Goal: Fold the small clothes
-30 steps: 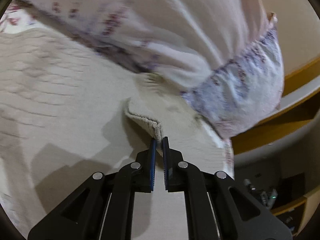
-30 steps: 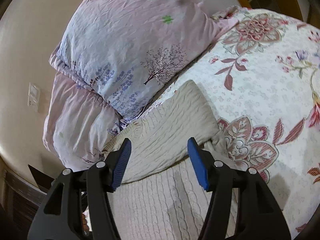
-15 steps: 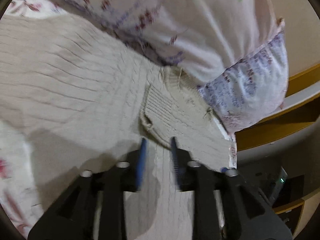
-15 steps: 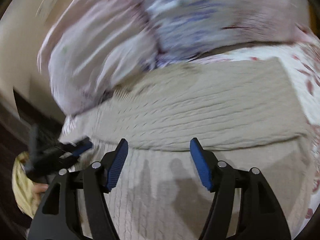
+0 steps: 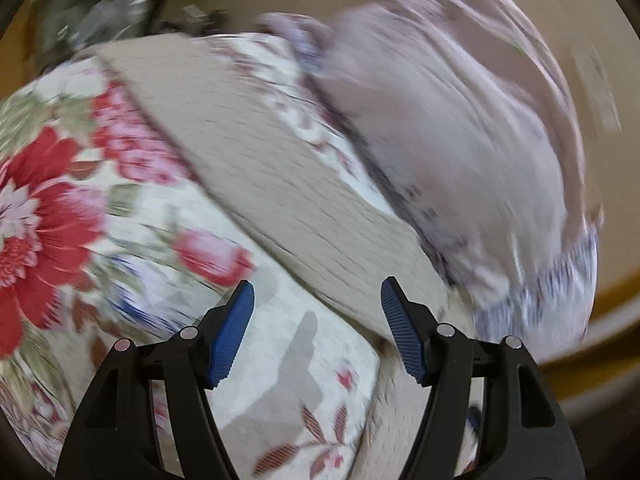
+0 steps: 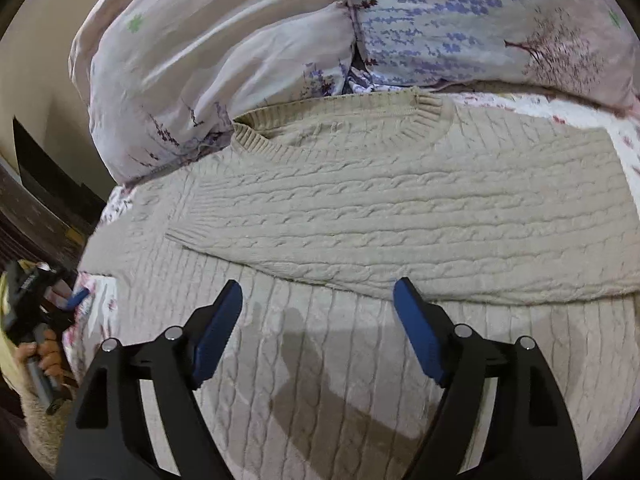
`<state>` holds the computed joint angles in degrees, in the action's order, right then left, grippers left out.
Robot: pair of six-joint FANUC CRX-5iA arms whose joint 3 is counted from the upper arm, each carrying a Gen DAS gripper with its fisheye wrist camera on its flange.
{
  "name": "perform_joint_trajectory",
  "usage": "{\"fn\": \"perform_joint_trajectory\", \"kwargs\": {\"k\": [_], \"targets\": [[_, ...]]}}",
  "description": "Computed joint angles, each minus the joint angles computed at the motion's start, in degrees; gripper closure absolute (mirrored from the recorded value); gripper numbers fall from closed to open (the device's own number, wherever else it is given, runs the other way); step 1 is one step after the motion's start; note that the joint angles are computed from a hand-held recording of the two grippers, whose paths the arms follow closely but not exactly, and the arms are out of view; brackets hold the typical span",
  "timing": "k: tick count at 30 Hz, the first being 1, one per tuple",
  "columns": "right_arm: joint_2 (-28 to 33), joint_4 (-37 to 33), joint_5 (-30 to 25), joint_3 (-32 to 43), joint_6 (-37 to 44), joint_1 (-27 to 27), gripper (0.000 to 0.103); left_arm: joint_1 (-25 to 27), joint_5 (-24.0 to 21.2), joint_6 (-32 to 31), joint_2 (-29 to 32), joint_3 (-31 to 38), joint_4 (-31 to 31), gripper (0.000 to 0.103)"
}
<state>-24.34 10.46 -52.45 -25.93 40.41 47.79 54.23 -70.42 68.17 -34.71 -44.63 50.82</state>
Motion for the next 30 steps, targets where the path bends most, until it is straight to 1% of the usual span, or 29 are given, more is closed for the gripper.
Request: {"fn": "perform_joint_trajectory", "kwargs": {"k": [2, 6, 9, 11, 13, 17, 18, 21, 22, 23, 24, 26, 30], "targets": [[-0.5, -2.0, 0.1, 0.2, 0.7, -1.0, 0.025, 1.4, 0.0, 1.2, 1.3, -0.4, 1.1, 0.037], [-0.4, -2.7, -0.3, 0.7, 0.4, -1.1, 0.025, 1.3, 4.4, 3.8, 3.0, -1.6, 4.3, 0.038], [-0.7, -3.7, -0.5, 0.8, 1.4, -1.4, 0.025, 0.2, 7.6, 5.4, 4.6, -2.2, 7.2, 0.046], [-0.9, -3.8, -0.4, 0.8, 1.6, -1.3, 0.025, 0.3, 8.2, 5.8, 6.1, -2.3, 8.7, 0.056], [-1.0, -3.9, -0.3, 0.9, 1.7, -1.3, 0.025, 0.5, 8.6, 6.5, 7.2, -2.5, 10.3, 0.060], [-1.2, -4.2, -0.1, 0.8, 2.0, -1.6, 0.025, 0.9, 9.1, 6.5, 7.7, -4.0, 14.1, 0.063], [-1.2, -4.3, -0.1, 0.8, 2.1, -1.6, 0.025, 1.0, 9.3, 6.5, 7.7, -4.2, 14.3, 0.064], [-1.4, -4.2, 0.1, 0.6, 1.8, -1.6, 0.025, 1.8, 9.3, 6.1, 7.7, -4.6, 14.5, 0.072], [-1.4, -4.3, 0.1, 0.7, 1.9, -1.6, 0.025, 1.7, 9.5, 6.0, 7.9, -4.7, 14.6, 0.078], [-1.5, -4.5, 0.1, 0.7, 2.4, -1.7, 0.025, 1.6, 9.7, 5.9, 8.1, -4.5, 14.2, 0.089], [-1.6, -4.5, 0.1, 0.6, 2.6, -1.7, 0.025, 1.6, 10.1, 6.2, 8.0, -4.5, 13.5, 0.097], [-1.9, -4.2, 0.1, 0.4, 2.6, -1.5, 0.025, 1.5, 10.6, 6.5, 8.0, -5.2, 14.0, 0.097], [-3.2, -2.9, 0.4, -0.2, 2.0, -1.0, 0.025, 0.7, 12.3, 5.3, 5.8, -6.2, 16.6, 0.098]]}}
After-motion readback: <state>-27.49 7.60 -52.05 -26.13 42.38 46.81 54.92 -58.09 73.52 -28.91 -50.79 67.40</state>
